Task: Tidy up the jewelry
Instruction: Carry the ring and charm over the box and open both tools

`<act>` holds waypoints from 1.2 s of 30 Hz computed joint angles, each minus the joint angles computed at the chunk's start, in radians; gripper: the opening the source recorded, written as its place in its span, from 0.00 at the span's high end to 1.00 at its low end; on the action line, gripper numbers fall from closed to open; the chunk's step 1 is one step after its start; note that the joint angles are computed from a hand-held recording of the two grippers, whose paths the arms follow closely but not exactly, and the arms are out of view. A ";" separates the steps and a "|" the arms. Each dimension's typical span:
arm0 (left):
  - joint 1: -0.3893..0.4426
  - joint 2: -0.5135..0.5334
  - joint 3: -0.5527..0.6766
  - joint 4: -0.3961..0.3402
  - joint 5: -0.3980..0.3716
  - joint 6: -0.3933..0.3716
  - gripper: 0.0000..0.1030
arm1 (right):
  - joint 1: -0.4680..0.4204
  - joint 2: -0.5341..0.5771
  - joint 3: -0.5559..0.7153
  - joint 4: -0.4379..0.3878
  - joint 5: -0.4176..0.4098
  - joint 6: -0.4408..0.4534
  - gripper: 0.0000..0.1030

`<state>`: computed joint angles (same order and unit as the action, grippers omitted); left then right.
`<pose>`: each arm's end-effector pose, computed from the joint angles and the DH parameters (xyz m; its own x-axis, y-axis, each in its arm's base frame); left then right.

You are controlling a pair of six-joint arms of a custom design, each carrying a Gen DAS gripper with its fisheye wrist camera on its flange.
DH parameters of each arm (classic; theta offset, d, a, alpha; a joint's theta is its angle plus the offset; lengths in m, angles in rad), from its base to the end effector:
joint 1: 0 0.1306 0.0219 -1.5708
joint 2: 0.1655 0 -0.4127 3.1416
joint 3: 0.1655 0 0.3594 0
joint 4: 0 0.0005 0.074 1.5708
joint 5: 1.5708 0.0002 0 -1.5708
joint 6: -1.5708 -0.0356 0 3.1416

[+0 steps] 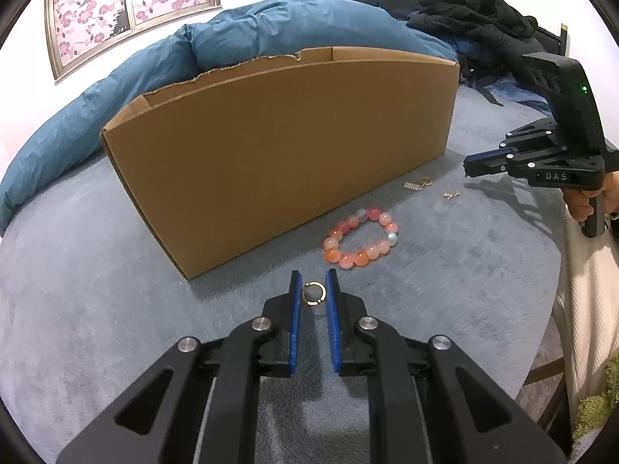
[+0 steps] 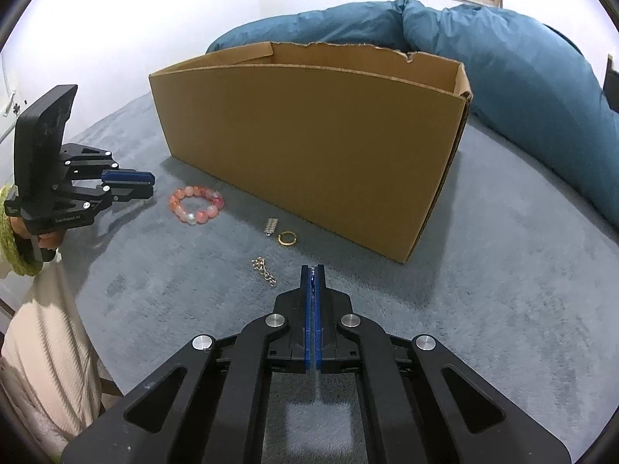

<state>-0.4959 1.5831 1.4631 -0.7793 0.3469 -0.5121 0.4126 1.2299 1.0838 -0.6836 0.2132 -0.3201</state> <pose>0.4500 -0.2578 0.4095 -0.2898 0.6807 -0.6728 0.8897 0.4507 0.0728 0.3502 0.1445 0.4043 -0.7236 0.0190 -0.6899 -0.0351 0.9973 0.0643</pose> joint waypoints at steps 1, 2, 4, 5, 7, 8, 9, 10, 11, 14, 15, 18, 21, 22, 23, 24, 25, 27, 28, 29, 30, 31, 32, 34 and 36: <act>0.000 -0.003 -0.002 0.001 0.000 0.000 0.89 | 0.001 -0.004 -0.001 0.000 0.002 -0.002 1.00; -0.001 -0.006 -0.003 0.002 0.000 -0.001 0.89 | 0.003 -0.006 -0.002 0.002 0.005 -0.005 1.00; -0.001 -0.012 -0.005 0.004 0.000 -0.002 0.89 | 0.006 -0.016 -0.004 0.000 0.012 -0.007 1.00; -0.001 -0.016 -0.008 0.005 0.000 0.000 0.89 | 0.009 -0.023 -0.004 -0.001 0.018 -0.008 1.00; -0.002 -0.025 -0.012 0.007 0.000 0.002 0.89 | 0.014 -0.029 -0.002 -0.002 0.023 -0.012 1.00; -0.002 -0.031 -0.013 0.008 0.000 0.003 0.89 | 0.017 -0.036 -0.001 -0.002 0.027 -0.014 1.00; -0.001 -0.037 -0.015 0.009 0.001 0.004 0.89 | 0.020 -0.039 0.000 -0.001 0.031 -0.016 1.00; -0.001 -0.042 -0.017 0.009 0.003 0.006 0.89 | 0.024 -0.045 0.001 -0.001 0.037 -0.018 1.00; -0.001 -0.047 -0.016 0.009 0.004 0.007 0.89 | 0.029 -0.052 0.003 -0.003 0.045 -0.020 1.00; -0.001 -0.064 -0.008 0.008 0.012 0.018 0.89 | 0.036 -0.072 0.010 -0.005 0.062 -0.020 1.00; -0.001 -0.071 0.002 0.005 0.020 0.025 0.89 | 0.039 -0.075 0.014 -0.004 0.066 -0.021 1.00; -0.002 -0.086 0.028 0.000 0.038 0.038 0.89 | 0.048 -0.088 0.033 0.003 0.082 -0.020 1.00; -0.008 -0.089 0.080 -0.006 0.061 0.045 0.89 | 0.050 -0.096 0.061 0.015 0.089 -0.014 1.00; -0.009 -0.086 0.102 -0.008 0.072 0.048 0.89 | 0.050 -0.096 0.074 0.023 0.090 -0.011 1.00; -0.012 -0.080 0.128 -0.009 0.083 0.054 0.89 | 0.049 -0.095 0.083 0.030 0.089 -0.009 1.00; -0.012 -0.078 0.144 -0.010 0.092 0.058 0.89 | 0.044 -0.091 0.100 0.043 0.084 -0.004 1.00; -0.015 -0.066 0.176 -0.012 0.103 0.064 0.89 | 0.041 -0.086 0.114 0.054 0.084 0.002 1.00; -0.022 -0.038 0.235 -0.019 0.109 0.074 0.89 | 0.031 -0.072 0.143 0.078 0.084 0.013 1.00; -0.028 -0.015 0.275 -0.028 0.102 0.079 0.89 | 0.028 -0.064 0.153 0.092 0.086 0.016 1.00; -0.034 0.004 0.305 -0.038 0.094 0.081 0.89 | 0.021 -0.055 0.166 0.104 0.085 0.019 1.00; -0.042 0.039 0.359 -0.061 0.077 0.085 0.89 | 0.012 -0.042 0.180 0.122 0.078 0.020 1.00; -0.047 0.057 0.387 -0.075 0.065 0.088 0.89 | 0.001 -0.026 0.194 0.135 0.070 0.015 1.00; -0.054 0.098 0.449 -0.110 0.043 0.097 0.89 | -0.011 -0.010 0.208 0.144 0.065 0.009 1.00; -0.063 0.155 0.532 -0.157 0.011 0.111 0.89 | -0.030 0.019 0.230 0.144 0.054 -0.004 1.00; -0.074 0.202 0.599 -0.196 -0.037 0.115 0.89 | -0.050 0.056 0.256 0.126 0.048 -0.028 1.00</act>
